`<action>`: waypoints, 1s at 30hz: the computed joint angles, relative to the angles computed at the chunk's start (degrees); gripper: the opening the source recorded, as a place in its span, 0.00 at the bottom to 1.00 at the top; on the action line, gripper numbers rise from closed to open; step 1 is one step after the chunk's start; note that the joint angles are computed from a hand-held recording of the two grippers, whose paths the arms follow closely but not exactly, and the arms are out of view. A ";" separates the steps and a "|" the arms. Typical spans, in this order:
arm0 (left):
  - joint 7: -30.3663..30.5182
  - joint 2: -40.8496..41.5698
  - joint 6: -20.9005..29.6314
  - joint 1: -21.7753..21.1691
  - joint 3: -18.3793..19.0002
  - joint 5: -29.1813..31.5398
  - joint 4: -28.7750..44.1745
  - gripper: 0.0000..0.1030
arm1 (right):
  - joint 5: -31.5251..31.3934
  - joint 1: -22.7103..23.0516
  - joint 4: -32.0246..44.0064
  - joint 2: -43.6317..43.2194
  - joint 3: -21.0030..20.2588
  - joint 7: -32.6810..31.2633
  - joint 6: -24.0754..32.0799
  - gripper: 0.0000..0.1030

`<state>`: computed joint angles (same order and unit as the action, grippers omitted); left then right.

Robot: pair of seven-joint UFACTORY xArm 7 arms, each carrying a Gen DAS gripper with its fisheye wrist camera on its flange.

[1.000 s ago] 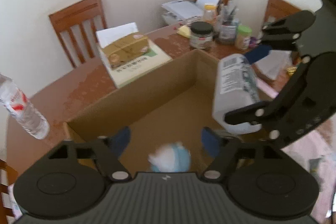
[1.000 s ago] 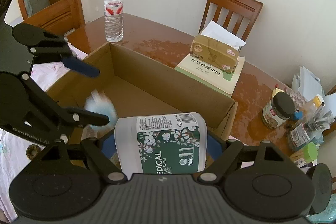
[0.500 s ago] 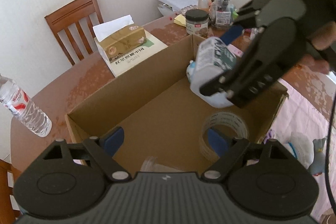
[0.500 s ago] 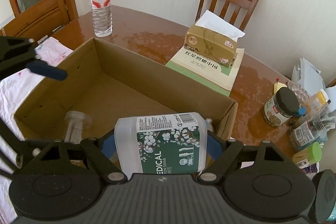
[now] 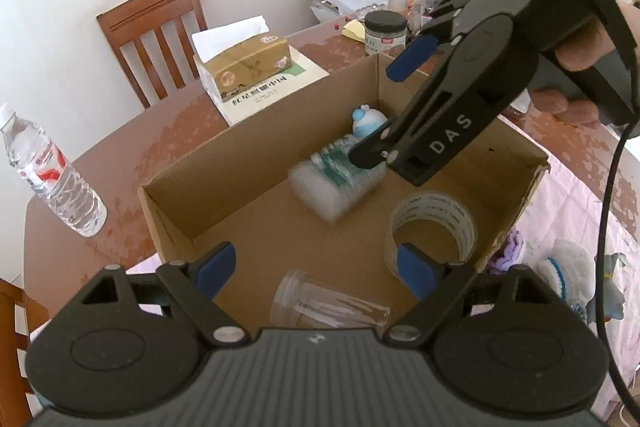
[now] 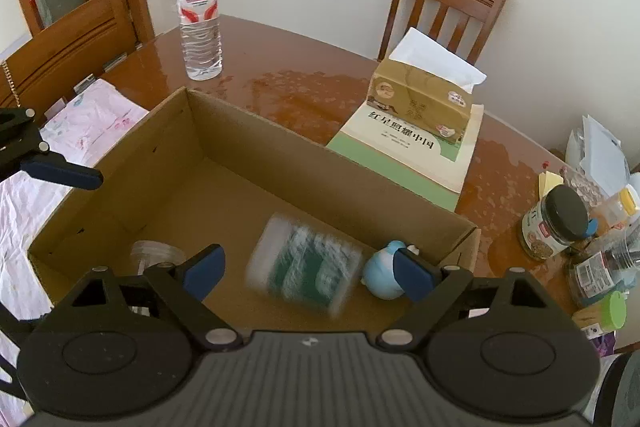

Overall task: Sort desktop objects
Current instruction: 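Open both tools to drop the bottle and bird toy into the box, then move both tools back from the box toward the remaining table items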

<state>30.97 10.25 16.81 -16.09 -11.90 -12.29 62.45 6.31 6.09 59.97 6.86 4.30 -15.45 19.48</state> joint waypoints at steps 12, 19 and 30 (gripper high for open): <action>2.22 -3.58 0.14 0.44 -0.18 -3.92 -3.60 0.86 | 1.05 0.74 -5.01 -4.39 0.03 -1.22 0.35 0.91; 6.27 -7.61 0.06 -0.21 0.32 -9.17 -7.64 0.86 | -0.12 1.55 -9.46 -8.44 -0.21 1.56 -0.90 0.91; 17.14 -17.16 -0.03 -4.97 4.39 -21.17 -17.26 0.86 | -2.13 3.88 -20.11 -19.58 0.45 6.69 -2.69 0.91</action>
